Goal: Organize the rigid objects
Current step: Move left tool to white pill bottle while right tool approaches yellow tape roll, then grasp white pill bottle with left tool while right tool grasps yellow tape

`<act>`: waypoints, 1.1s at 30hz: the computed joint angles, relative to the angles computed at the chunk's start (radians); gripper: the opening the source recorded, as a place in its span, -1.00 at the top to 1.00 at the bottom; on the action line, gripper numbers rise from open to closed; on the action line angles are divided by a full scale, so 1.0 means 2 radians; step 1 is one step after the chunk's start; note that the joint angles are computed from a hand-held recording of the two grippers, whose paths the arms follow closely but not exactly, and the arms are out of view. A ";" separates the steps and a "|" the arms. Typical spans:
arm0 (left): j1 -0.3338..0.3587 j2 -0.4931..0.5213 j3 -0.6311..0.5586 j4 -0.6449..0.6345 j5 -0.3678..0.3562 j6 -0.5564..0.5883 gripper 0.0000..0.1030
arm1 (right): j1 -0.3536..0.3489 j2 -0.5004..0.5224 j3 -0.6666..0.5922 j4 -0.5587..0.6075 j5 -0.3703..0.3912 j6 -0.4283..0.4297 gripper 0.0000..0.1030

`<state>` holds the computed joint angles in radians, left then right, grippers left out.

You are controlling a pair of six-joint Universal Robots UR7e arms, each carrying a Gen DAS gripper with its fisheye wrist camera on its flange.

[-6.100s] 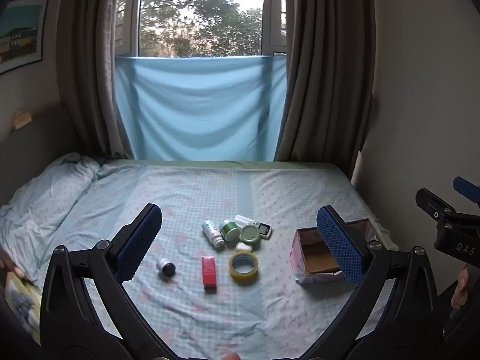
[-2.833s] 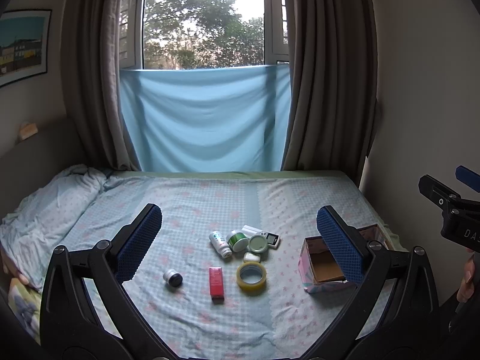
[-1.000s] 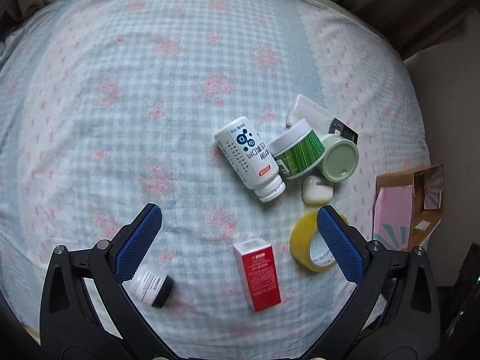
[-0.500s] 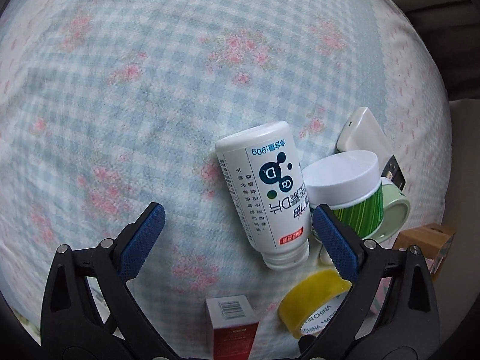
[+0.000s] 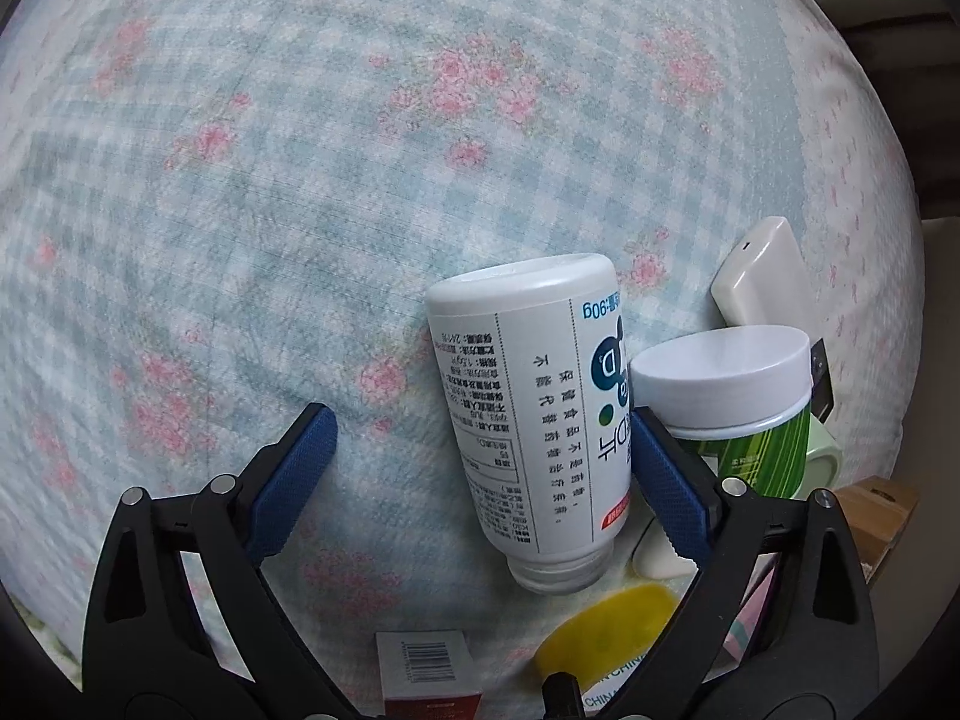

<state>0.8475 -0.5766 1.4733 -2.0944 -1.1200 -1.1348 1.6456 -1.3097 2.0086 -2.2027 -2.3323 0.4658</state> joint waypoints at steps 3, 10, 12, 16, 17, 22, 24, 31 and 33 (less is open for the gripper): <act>0.004 0.020 -0.033 0.015 0.007 0.001 -0.79 | -0.008 0.009 -0.006 -0.004 -0.002 -0.006 -0.99; 0.001 0.029 -0.054 0.025 0.024 0.012 -0.15 | -0.021 0.036 -0.034 0.028 -0.004 0.009 -0.99; 0.000 0.031 -0.060 0.022 0.022 0.020 -0.07 | -0.023 0.043 -0.039 0.026 0.000 -0.002 -0.85; 0.002 0.025 -0.050 0.001 0.015 0.032 -0.05 | -0.027 0.052 -0.043 0.024 -0.001 -0.006 -0.85; 0.002 0.020 -0.042 -0.008 0.014 0.034 -0.05 | -0.029 0.053 -0.044 0.022 0.000 -0.009 -0.84; -0.004 -0.001 -0.007 -0.037 0.015 0.040 -0.03 | -0.010 0.038 -0.038 0.044 -0.004 0.010 -0.84; -0.006 -0.007 0.005 -0.051 0.014 0.044 -0.02 | -0.010 0.025 -0.026 0.038 -0.002 0.008 -0.84; -0.025 -0.051 0.072 -0.092 0.008 0.033 0.01 | -0.007 -0.005 -0.004 0.000 0.011 -0.015 -0.84; -0.029 -0.064 0.090 -0.103 0.006 0.030 0.02 | -0.006 -0.012 0.002 -0.007 0.010 -0.022 -0.84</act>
<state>0.7900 -0.7055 1.6540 -2.2998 -1.1075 -1.0752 1.6344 -1.3343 2.0128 -2.2167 -2.3132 0.4213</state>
